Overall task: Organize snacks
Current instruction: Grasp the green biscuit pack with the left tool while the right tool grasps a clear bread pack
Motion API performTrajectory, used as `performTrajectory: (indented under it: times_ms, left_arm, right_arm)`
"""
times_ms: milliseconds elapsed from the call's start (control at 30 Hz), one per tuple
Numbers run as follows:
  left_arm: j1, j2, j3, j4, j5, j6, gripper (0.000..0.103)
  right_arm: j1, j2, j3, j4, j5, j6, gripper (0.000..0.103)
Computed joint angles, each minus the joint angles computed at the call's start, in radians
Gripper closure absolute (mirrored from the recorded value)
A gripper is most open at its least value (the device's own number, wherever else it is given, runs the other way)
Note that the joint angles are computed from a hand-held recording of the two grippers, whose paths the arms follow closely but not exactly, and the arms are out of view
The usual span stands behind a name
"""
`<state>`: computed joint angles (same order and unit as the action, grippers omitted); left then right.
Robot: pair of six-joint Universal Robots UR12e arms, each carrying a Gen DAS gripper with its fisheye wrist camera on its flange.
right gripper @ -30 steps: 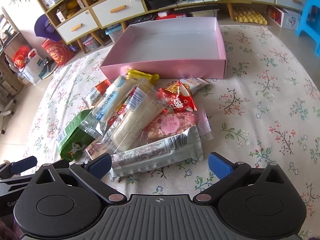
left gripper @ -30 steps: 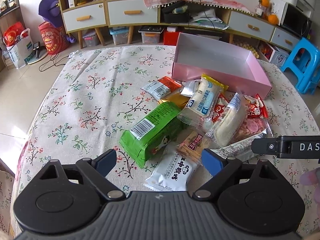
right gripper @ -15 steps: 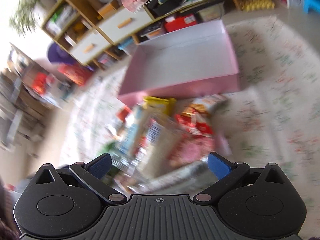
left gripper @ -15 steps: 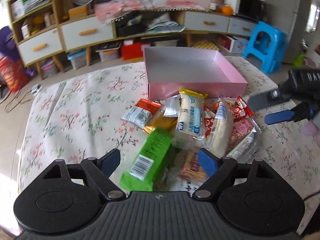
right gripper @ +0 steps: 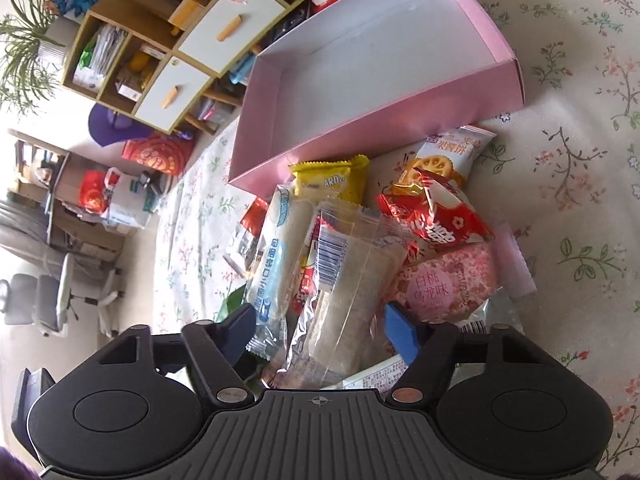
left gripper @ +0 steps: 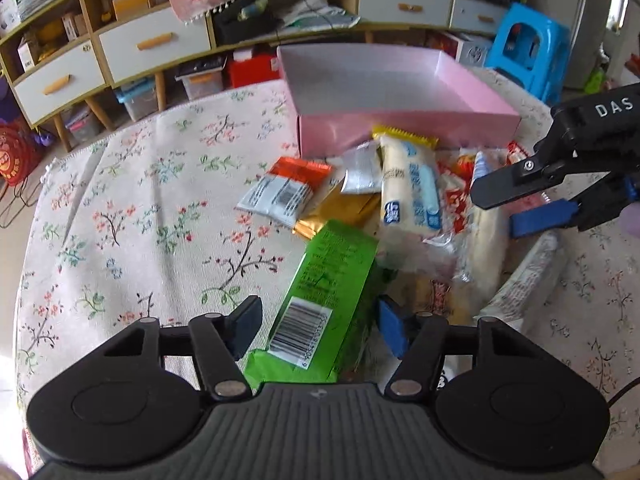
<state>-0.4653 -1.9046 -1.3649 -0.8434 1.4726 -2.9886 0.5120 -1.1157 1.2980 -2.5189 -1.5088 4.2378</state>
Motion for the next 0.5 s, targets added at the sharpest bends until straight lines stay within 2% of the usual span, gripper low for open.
performTrajectory:
  times_ms: [67, 133, 233, 300, 400, 500]
  left_arm:
    - [0.002, -0.001, 0.005, -0.014, -0.001, -0.006, 0.043]
    - [0.001, 0.001, 0.004, -0.015, 0.001, -0.008, 0.048]
    - [-0.001, 0.001, 0.007, -0.015, 0.01, -0.019, 0.055]
    - [-0.003, -0.003, 0.013, -0.016, 0.021, -0.029, 0.058]
    - [-0.004, -0.003, 0.015, -0.016, 0.031, -0.048, 0.06]
    - [-0.003, -0.003, 0.018, -0.02, 0.036, -0.067, 0.062]
  right_arm:
    - [0.005, 0.006, -0.014, 0.017, -0.019, -0.006, 0.037]
    - [0.011, 0.013, -0.031, 0.041, -0.045, -0.013, 0.041]
    - [0.015, 0.009, -0.026, 0.049, -0.07, -0.005, 0.052]
    - [0.017, 0.012, -0.03, 0.059, -0.083, 0.004, 0.062]
    - [0.018, 0.009, -0.024, 0.062, -0.092, 0.015, 0.07]
    - [0.018, 0.005, -0.016, 0.054, -0.095, 0.016, 0.073]
